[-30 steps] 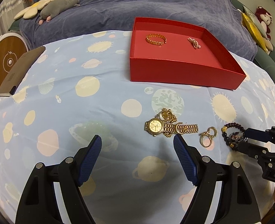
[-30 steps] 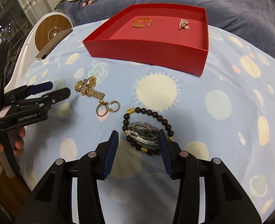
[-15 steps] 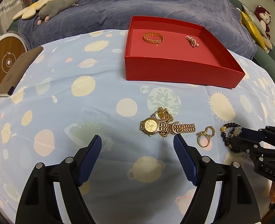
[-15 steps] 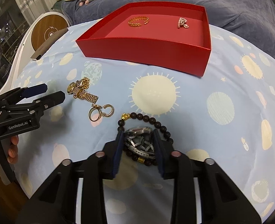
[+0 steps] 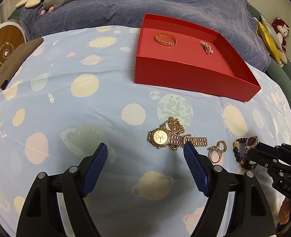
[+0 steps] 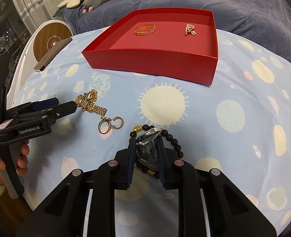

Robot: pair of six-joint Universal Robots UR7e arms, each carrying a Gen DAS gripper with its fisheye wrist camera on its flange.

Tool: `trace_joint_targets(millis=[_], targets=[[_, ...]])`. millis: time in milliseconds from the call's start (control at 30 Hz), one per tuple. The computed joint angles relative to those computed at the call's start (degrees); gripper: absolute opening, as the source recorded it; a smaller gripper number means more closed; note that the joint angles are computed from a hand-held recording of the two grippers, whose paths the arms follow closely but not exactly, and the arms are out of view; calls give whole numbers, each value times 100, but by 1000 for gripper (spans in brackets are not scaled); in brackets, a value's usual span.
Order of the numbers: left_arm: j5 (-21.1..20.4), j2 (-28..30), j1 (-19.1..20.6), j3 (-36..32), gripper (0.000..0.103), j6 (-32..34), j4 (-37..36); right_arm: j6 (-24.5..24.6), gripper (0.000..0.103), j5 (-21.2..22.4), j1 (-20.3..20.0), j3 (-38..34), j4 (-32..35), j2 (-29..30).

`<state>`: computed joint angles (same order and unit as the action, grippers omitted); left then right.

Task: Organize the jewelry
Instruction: 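Lift the silver watch with the right gripper, freeing it from the beaded bracelet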

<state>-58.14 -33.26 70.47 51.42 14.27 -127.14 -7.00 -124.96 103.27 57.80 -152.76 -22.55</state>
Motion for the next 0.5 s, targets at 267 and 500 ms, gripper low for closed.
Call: trace_joint_targets(millis=[267, 500], targets=[[106, 98, -55, 20, 75, 70, -123, -55, 20, 33, 23, 57, -175, -50], [95, 71, -118, 190, 74, 221, -258, -119, 19, 56, 45, 220, -506, -171]])
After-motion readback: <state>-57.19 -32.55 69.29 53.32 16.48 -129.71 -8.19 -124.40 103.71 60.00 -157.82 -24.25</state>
